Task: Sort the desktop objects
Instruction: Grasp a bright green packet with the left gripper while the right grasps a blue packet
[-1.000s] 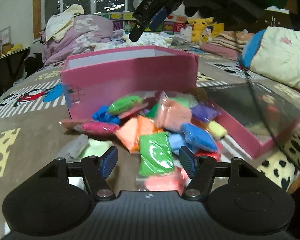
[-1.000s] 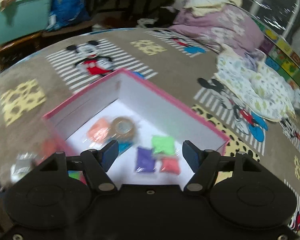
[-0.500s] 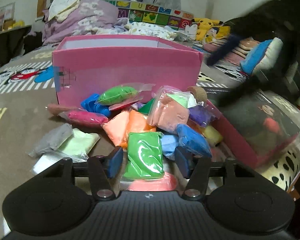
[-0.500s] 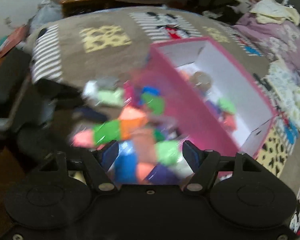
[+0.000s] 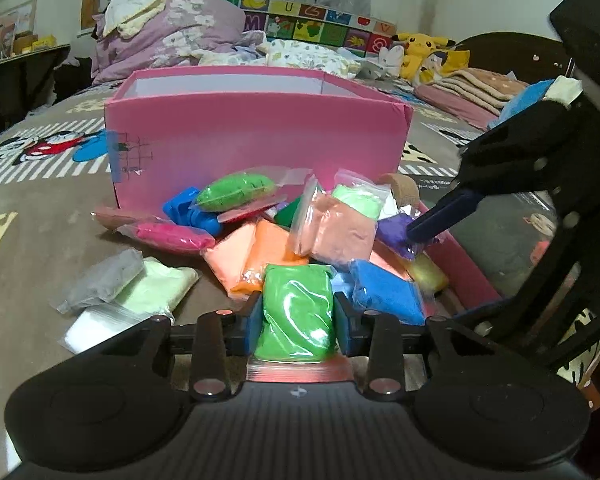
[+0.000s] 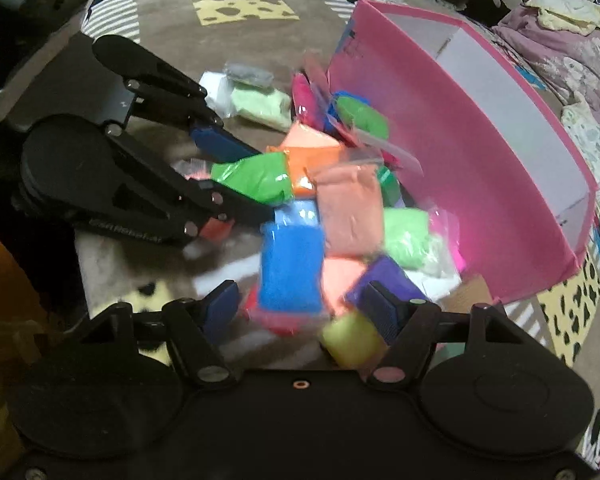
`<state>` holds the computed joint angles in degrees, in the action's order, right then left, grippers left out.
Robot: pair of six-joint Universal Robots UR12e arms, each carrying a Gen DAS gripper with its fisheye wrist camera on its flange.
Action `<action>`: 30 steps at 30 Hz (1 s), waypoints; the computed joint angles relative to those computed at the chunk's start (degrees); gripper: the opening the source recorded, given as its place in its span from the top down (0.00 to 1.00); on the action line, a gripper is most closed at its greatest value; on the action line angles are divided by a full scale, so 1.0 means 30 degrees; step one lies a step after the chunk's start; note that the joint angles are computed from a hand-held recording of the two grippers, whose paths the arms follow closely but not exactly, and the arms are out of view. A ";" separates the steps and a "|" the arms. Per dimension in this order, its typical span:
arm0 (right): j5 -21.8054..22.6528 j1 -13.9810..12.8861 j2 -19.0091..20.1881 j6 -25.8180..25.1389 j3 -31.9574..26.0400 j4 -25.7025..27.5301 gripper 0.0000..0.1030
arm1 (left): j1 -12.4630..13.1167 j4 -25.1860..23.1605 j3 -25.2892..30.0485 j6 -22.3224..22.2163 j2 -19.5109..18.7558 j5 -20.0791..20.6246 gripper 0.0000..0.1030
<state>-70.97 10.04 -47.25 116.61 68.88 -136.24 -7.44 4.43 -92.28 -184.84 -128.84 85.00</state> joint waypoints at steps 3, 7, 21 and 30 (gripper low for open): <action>0.0124 0.0072 0.0169 -0.0048 -0.0200 0.0138 0.33 | 0.0043 0.0217 -0.0053 -0.0126 0.0041 0.0029 0.66; 0.0456 0.0037 0.0420 0.0460 -0.0656 0.0792 0.34 | 0.0127 0.0407 -0.0149 -0.0173 0.0115 -0.0126 0.66; 0.1105 -0.0145 0.0791 0.2041 -0.1524 0.2726 0.66 | 0.0104 0.1067 -0.0377 -0.0211 0.0306 0.0067 0.66; 0.1212 -0.0201 0.0398 0.1830 -0.1053 0.2288 0.67 | -0.0076 0.1308 -0.0299 -0.0251 0.0334 0.0971 0.67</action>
